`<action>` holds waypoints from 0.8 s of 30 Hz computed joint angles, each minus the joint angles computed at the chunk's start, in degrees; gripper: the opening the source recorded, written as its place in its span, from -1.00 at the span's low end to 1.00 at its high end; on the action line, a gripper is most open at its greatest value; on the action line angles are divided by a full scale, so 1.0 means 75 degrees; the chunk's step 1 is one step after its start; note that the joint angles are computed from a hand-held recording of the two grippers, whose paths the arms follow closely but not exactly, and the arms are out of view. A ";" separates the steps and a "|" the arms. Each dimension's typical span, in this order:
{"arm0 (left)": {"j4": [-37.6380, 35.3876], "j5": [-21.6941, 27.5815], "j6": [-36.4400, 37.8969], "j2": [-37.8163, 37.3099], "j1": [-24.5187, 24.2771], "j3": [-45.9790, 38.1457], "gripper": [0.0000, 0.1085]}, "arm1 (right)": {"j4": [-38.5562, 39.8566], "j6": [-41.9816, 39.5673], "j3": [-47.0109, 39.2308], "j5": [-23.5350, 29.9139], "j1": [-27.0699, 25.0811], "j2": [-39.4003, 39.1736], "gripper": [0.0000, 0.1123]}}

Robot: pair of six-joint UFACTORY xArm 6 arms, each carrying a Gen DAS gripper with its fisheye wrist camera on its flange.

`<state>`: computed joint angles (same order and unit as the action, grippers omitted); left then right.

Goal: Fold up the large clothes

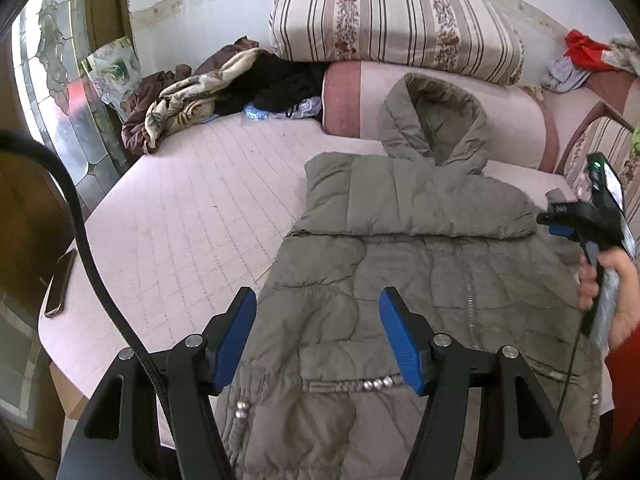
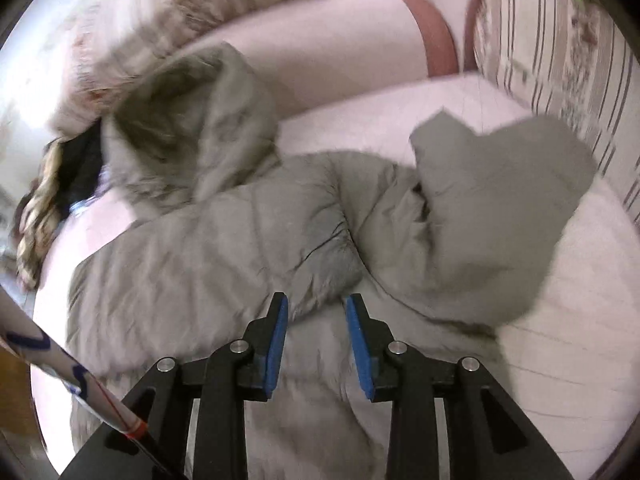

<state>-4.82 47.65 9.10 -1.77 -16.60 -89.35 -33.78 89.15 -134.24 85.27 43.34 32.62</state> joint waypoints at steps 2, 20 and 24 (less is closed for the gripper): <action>-0.0098 0.0098 0.0030 -0.0220 -0.0008 0.0084 0.16 | -0.0242 0.0149 0.0684 0.0048 0.0365 -0.0609 -0.35; 0.0168 0.0222 0.0180 -0.1411 -0.0490 0.0711 0.19 | -0.2004 0.1040 0.2282 0.2547 0.2033 -0.3131 0.12; 0.0511 0.0071 -0.0049 -0.1347 -0.0581 0.0897 0.22 | -0.1717 0.2203 0.4299 0.2055 0.1725 -0.4577 0.13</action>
<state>-0.99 48.19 8.74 -11.87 -20.96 -82.63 -46.65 105.67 -102.00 100.68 56.27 -1.70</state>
